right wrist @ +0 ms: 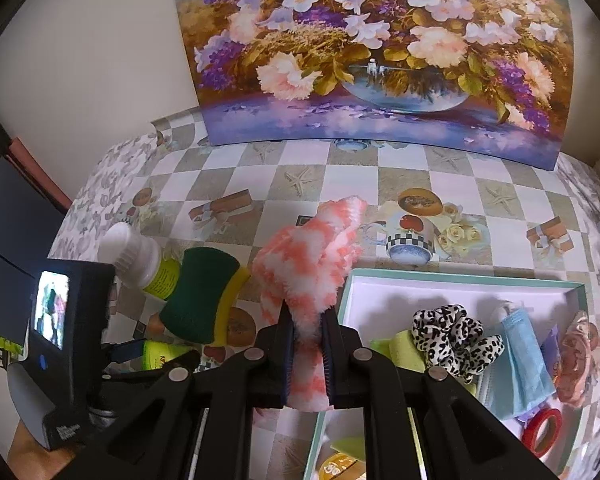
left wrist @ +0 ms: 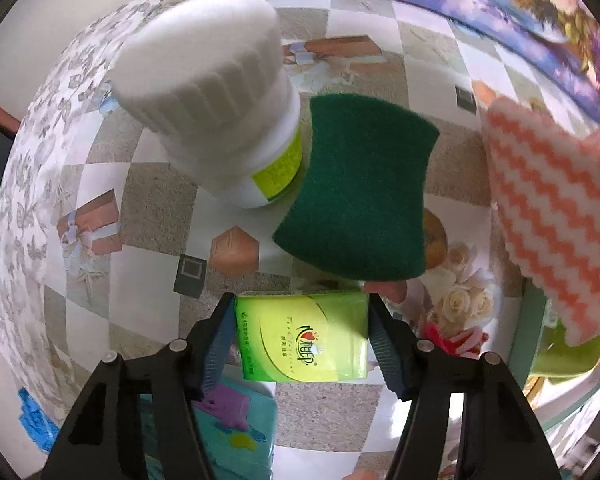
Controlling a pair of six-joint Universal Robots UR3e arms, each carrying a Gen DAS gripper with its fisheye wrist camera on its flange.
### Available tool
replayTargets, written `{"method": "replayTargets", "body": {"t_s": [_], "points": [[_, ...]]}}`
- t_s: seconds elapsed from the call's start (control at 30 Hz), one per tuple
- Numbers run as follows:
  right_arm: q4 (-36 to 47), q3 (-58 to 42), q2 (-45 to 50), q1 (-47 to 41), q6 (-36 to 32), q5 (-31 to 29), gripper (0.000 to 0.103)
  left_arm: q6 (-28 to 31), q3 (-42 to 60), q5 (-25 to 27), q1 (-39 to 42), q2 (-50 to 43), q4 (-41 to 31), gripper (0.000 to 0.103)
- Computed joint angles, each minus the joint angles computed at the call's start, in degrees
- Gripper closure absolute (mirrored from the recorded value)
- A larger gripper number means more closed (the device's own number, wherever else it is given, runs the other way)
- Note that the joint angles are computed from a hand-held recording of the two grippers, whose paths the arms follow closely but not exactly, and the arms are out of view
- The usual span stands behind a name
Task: Organize soft objects
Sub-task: 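Carry the towel and tissue packet into the tray and open both grippers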
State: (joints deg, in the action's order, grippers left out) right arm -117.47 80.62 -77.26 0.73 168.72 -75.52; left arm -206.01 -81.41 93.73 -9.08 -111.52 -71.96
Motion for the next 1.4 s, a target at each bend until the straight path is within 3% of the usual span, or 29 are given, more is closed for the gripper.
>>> {"method": "replayTargets", "body": {"t_s": [0.6,0.8,1.13,1.4], "points": [[2.6,0.9,-11.1,-7.5,-3.0,5.1,0.09,-1.8,1.8,0.6,-0.7,11.4,2.6,0.038],[5.2,1.1,-17.0,-13.3,-5.7,7.4,0.09,-3.5,6.8,5.0,-4.4,12.7,1.1,0.038],[11.6,7.1,-26.7,-28.1,-12.1,11.4,0.09,-6.0,11.8,6.6,-11.6,10.6,1.6,0.038],[16.4,10.5,-31.7,-38.8,-19.4,12.6,0.09,-6.5,20.2,5.8,-19.1,2.5,0.4,0.038]]}}
